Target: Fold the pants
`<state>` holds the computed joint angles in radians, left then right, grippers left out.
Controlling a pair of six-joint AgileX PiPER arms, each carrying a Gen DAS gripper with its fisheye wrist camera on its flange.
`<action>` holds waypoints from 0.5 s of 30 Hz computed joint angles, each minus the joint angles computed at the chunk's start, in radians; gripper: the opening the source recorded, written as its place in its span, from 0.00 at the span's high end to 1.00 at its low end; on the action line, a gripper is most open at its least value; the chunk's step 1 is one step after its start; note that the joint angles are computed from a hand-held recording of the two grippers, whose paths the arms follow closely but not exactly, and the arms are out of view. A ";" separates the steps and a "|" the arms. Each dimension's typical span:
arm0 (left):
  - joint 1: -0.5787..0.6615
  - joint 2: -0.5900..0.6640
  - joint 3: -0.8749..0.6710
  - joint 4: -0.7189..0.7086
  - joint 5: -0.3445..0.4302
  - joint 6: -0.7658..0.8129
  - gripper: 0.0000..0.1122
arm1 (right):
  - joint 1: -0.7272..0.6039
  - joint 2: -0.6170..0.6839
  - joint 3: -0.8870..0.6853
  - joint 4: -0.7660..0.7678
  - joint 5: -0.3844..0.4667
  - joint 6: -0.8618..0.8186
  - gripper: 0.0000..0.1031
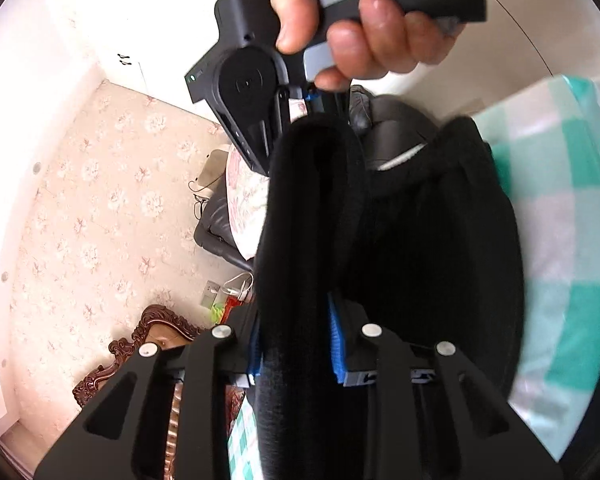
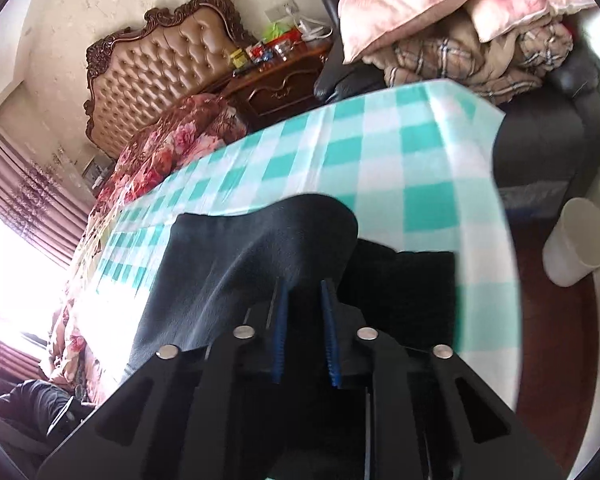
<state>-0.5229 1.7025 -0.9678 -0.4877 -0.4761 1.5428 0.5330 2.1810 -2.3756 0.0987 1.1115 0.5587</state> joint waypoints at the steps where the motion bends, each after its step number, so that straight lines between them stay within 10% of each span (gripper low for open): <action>1: 0.003 0.005 -0.003 0.027 -0.008 -0.017 0.77 | -0.004 -0.018 0.021 0.006 -0.003 -0.013 0.90; 11: 0.060 0.030 0.040 0.225 -0.040 -0.189 0.77 | -0.104 -0.116 0.243 0.122 -0.031 0.024 0.73; 13: 0.068 0.000 0.056 0.223 -0.025 -0.224 0.77 | -0.127 -0.084 0.214 0.222 -0.007 -0.018 0.26; 15: 0.066 -0.013 0.064 0.215 -0.026 -0.224 0.77 | -0.130 -0.017 0.112 0.259 0.033 -0.027 0.13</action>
<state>-0.4569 1.6891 -0.9042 -0.2725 -0.5018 1.3192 0.4033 2.1638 -2.2639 0.3575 1.1445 0.5320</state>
